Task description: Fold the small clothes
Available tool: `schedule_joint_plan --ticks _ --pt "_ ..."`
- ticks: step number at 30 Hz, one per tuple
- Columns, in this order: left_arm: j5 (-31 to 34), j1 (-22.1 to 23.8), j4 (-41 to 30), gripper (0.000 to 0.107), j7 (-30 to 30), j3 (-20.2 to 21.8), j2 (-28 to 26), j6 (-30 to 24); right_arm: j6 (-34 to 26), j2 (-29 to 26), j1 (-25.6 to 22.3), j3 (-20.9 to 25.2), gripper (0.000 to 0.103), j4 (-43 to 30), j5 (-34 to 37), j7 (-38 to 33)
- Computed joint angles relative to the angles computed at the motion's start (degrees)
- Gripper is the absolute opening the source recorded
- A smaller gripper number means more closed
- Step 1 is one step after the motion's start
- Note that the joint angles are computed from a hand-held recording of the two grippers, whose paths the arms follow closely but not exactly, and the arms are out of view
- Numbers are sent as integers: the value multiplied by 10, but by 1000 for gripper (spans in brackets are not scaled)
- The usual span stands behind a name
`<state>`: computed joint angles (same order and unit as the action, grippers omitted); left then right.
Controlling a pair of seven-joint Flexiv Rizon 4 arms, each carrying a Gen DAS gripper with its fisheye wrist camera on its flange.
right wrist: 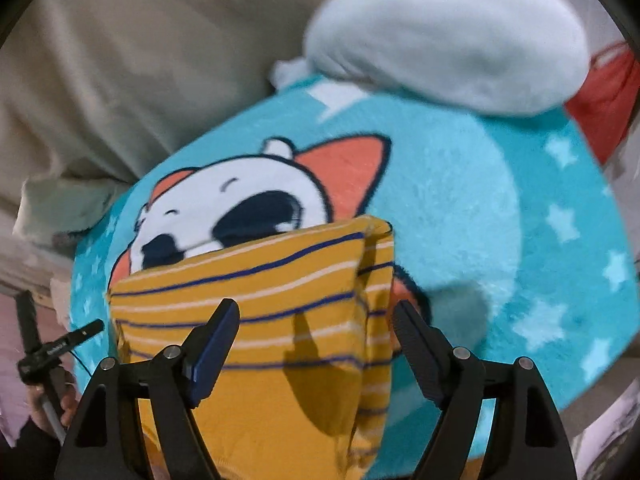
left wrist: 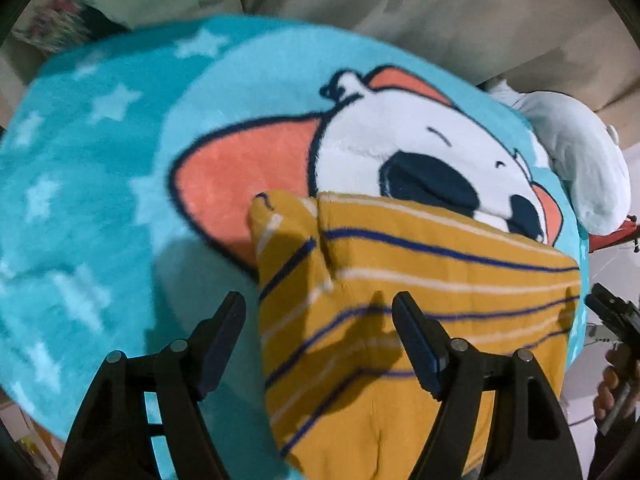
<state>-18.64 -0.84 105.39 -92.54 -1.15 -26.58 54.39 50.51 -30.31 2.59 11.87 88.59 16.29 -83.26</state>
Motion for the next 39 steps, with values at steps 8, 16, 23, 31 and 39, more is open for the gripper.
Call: schedule_joint_plan --ticks 8,16,23,31,39 --pt "-24 5 -24 75 -1 -13 -37 -9 -94 -122 -37 24 82 -148 37 -30" --pt "-95 29 -12 75 1 -30 -41 8 -120 -138 -26 15 55 -171 37 -28" --pt "-42 1 -48 28 -26 -11 -41 -24 -139 -137 -10 7 32 -179 10 -37" --pt "-44 17 -58 20 -30 -23 -48 -43 -151 -144 -18 11 28 -191 28 -28" --pt "-116 40 -15 14 33 -21 46 -33 -154 -98 -32 30 20 -197 62 -95"
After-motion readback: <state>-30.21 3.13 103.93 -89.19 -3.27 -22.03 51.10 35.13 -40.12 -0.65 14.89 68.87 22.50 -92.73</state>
